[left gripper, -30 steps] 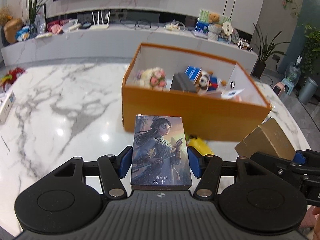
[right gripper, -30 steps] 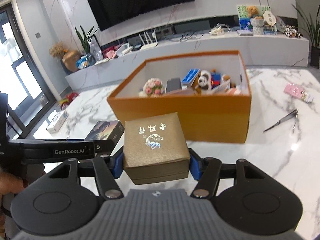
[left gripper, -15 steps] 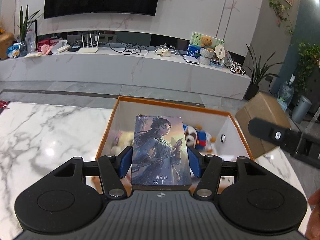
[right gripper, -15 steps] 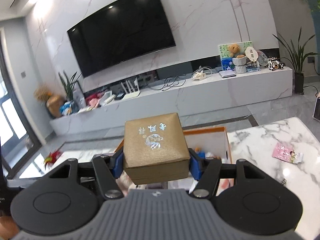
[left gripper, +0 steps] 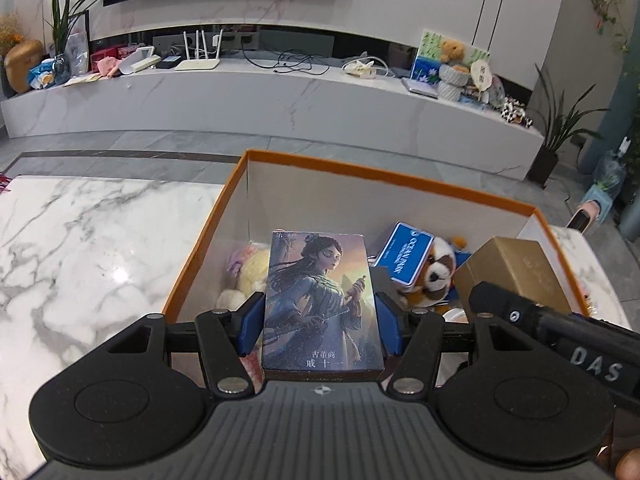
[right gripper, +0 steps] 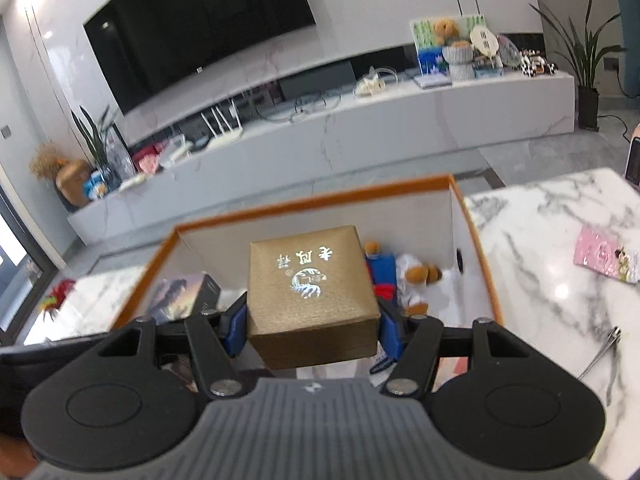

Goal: Organize objects
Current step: 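Lift the card box and brown gift box and carry them over the orange box, then lower both boxes into the orange box and open both tools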

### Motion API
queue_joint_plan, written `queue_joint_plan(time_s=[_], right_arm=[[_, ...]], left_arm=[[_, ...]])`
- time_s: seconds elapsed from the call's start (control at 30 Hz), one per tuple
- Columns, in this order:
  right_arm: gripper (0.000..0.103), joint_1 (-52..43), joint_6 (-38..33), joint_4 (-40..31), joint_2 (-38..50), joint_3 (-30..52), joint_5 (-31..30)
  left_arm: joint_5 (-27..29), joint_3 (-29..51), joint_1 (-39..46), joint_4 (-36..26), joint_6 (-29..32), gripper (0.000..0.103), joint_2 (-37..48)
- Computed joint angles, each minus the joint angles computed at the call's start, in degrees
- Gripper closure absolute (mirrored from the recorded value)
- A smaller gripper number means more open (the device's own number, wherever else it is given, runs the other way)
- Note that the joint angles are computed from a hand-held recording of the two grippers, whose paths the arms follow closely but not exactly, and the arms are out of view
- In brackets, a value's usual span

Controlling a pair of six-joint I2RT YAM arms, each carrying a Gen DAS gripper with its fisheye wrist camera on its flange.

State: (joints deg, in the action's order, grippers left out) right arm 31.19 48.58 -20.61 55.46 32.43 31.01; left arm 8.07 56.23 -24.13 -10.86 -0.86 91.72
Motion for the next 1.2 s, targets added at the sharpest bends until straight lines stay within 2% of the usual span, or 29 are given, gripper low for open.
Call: queue_joint_plan(time_s=[0.2,0.43,0.97,1.2], right_arm=[[0.039,-1.14,-0.40,1.76,4.43,-0.21,-1.24],[0.039,1.40,-0.58,0.28,9.18,2.21,1.90],[0.039,1.78,-3.26,-4.91,10.70,4.77,2.60],[0.038,2.30,-4.51,-4.85,12.87,5.49,3.47]], left_arm=[[-2.35,-0.36,-1.02,-0.26,0.41,0.036,0.09],[-4.51,0.22,-1.18,-1.07,0.82,0.036,1.25],[-6.70,0.92,-2.37,-2.67,1.32,0.037,2.44],[-7.26,0.72,-2.44,-2.43,1.67,0.037,2.61]])
